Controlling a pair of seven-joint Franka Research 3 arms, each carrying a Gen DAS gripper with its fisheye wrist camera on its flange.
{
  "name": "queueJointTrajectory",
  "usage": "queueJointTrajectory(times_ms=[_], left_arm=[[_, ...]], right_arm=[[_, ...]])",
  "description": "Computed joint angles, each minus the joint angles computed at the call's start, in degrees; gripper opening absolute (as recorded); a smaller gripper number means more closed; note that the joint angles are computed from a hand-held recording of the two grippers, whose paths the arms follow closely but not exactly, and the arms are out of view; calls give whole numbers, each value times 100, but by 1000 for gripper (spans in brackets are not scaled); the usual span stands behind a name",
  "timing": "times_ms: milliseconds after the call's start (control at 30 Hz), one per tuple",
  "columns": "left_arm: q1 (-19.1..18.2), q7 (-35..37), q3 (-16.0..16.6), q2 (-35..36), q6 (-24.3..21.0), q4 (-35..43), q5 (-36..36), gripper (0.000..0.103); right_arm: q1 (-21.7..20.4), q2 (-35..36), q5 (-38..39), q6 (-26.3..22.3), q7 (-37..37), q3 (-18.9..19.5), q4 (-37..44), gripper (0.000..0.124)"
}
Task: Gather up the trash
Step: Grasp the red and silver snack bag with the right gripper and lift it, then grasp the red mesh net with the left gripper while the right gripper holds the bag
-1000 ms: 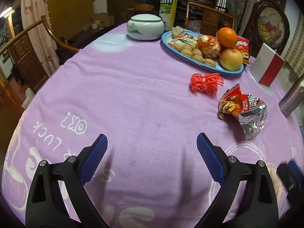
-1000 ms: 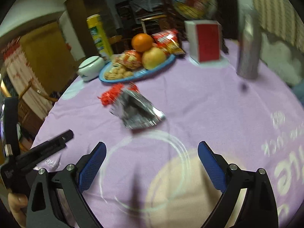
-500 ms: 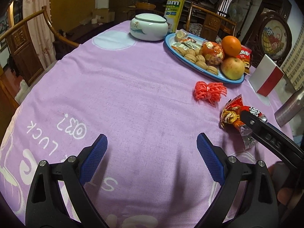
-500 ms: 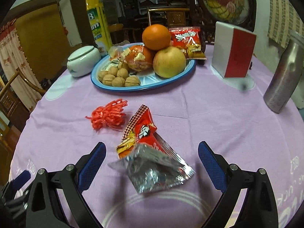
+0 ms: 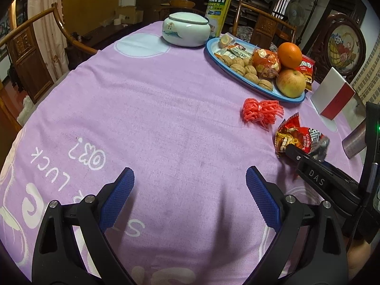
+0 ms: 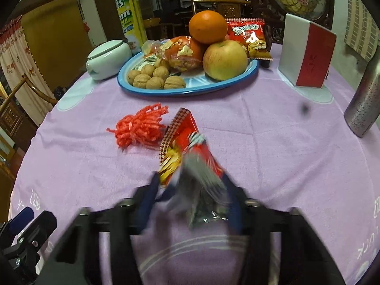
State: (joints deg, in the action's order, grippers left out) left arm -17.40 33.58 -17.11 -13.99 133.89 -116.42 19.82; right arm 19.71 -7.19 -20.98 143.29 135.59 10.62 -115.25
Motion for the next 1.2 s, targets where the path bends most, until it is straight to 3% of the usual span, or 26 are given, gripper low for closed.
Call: queueJointTrajectory(times_ms=[67, 233, 433, 633, 767, 967, 1133, 1200], left_arm=[[0, 1, -5, -7, 1, -6, 24, 92], [14, -81, -74, 47, -89, 39, 255, 92], [-51, -178, -194, 271, -268, 201, 610, 92], [-233, -42, -265, 1160, -790, 1394, 1230, 92], [-474, 368, -123, 2019, -845, 2374, 1039, 92], [-959, 444, 241, 3229, -1630, 3844, 1289, 92], [-1095, 278, 483, 3602, -1725, 4238, 1193, 91], [-1099, 228, 525, 3644, -1775, 4263, 1114, 83]], right_arm=[[1, -143, 11, 107, 64, 6, -132, 26], [-230, -967, 36, 699, 462, 169, -919, 25], [-651, -1774, 368, 1045, 848, 427, -1734, 25], [-742, -1925, 1087, 1332, 449, 330, -1999, 25], [-801, -2004, 1466, 1337, 187, 300, -2116, 25], [-947, -1999, 1827, 1425, 12, 271, -2180, 25], [-849, -1892, 2139, 1449, -217, 209, -2171, 25], [-885, -1861, 2122, 1439, -234, 262, -2150, 25]])
